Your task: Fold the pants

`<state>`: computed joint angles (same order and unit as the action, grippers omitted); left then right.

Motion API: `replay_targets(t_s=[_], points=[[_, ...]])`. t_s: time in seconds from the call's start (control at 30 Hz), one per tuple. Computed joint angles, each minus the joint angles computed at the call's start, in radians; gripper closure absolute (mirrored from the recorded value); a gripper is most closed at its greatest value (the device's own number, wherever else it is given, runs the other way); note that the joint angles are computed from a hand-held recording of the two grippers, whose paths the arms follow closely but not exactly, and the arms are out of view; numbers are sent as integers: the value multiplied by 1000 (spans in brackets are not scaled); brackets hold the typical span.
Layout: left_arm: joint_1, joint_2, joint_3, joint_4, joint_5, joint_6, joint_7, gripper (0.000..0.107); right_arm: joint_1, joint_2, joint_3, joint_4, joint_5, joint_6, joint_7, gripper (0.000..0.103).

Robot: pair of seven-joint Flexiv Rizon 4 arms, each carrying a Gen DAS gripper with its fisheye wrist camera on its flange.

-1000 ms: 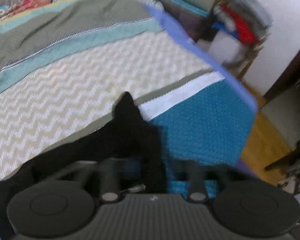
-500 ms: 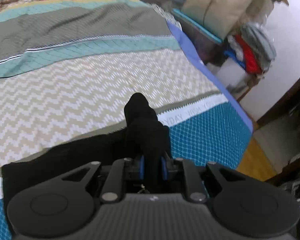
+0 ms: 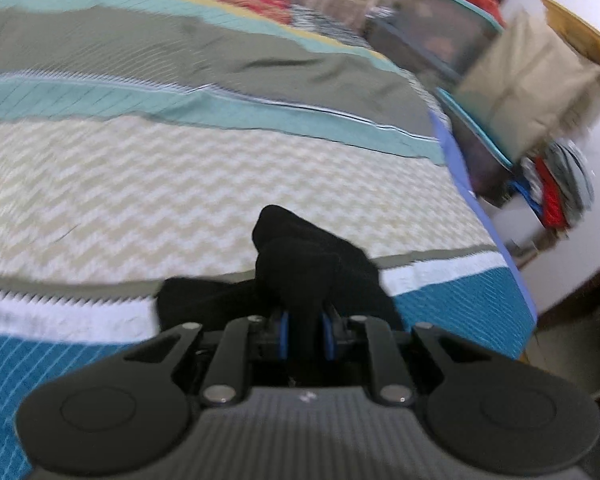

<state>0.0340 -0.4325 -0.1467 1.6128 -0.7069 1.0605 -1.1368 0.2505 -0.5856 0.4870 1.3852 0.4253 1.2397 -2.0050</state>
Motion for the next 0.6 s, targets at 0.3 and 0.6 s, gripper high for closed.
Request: replay_targets(t_s=[0.3,0.6], points=[[25,-42,28,71,3,54,-33,90,90,-105,-69,-124,-110,-191,78,83],[38,-60,4,123,12,140,-50,61,-101,-146,87,-264,166,-549,-122,36]])
